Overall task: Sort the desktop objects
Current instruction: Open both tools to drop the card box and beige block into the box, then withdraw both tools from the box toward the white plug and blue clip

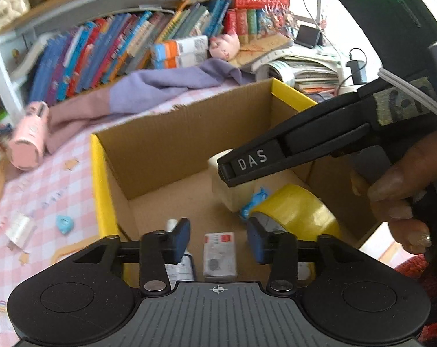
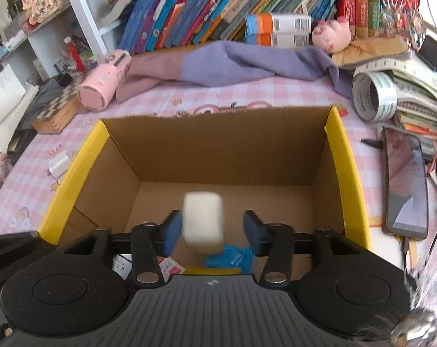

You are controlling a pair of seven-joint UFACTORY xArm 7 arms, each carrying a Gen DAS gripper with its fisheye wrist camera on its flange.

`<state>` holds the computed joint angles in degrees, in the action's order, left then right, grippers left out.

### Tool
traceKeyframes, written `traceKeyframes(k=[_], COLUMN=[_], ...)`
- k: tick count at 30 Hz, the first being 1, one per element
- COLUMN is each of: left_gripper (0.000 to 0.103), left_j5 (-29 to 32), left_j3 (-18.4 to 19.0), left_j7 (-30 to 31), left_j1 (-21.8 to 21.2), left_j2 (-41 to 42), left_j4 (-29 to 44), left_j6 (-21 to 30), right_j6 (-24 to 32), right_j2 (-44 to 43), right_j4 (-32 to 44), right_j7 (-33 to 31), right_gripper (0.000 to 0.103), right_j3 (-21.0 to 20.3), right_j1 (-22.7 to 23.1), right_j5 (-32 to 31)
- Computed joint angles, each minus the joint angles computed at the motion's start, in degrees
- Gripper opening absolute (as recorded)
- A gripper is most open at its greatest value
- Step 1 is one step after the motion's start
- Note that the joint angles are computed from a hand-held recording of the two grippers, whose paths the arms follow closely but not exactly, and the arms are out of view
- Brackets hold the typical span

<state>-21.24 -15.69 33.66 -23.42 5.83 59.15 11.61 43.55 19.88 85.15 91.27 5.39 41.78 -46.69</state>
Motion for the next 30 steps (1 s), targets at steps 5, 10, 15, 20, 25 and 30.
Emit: traceKeyframes(k=[5, 10, 15, 20, 25, 30], left_gripper=[0.065, 0.070, 0.070, 0.073, 0.075, 0.082], left_j5=[-2.40, -12.93, -28.06, -44.48, -53.45, -57.31], left_j3=[-0.30, -0.84, 0.70, 3.89, 6.66, 9.24], left_j7=[0.70, 9.54, 24.09, 40.76, 52.58, 58.31], left_j1=[0.10, -0.58, -3.37, -6.06, -5.74, -3.44], left_j2=[-2.28, -4.66, -6.79, -8.89, -12.25, -16.01], left_j4=[-2.67, -5.19, -6.14, -5.96, -7.40, -10.08], left_j6=[-3.80, -7.78, -8.55, -6.75, -1.84, 3.20], right_j6=[2.14, 4.27, 8.32, 15.09, 23.35, 31.61], right_j2=[-0.93, -1.21, -0.82, 0.41, 3.82, 10.70], right_j4=[-0.53, -0.27, 1.30, 4.43, 10.67, 21.46], right_j7=[3.36, 5.40, 7.20, 9.90, 12.77, 12.58], right_gripper=[0.055, 0.055, 0.056, 0.056, 0.057, 0.060], right_j3=[-0.09, 0.96, 1.77, 2.29, 2.10, 0.45], right_j1=[1.89, 2.95, 4.83, 7.80, 11.96, 17.22], right_j5=[-4.33, -6.65, -8.20, -9.62, -10.84, -10.13])
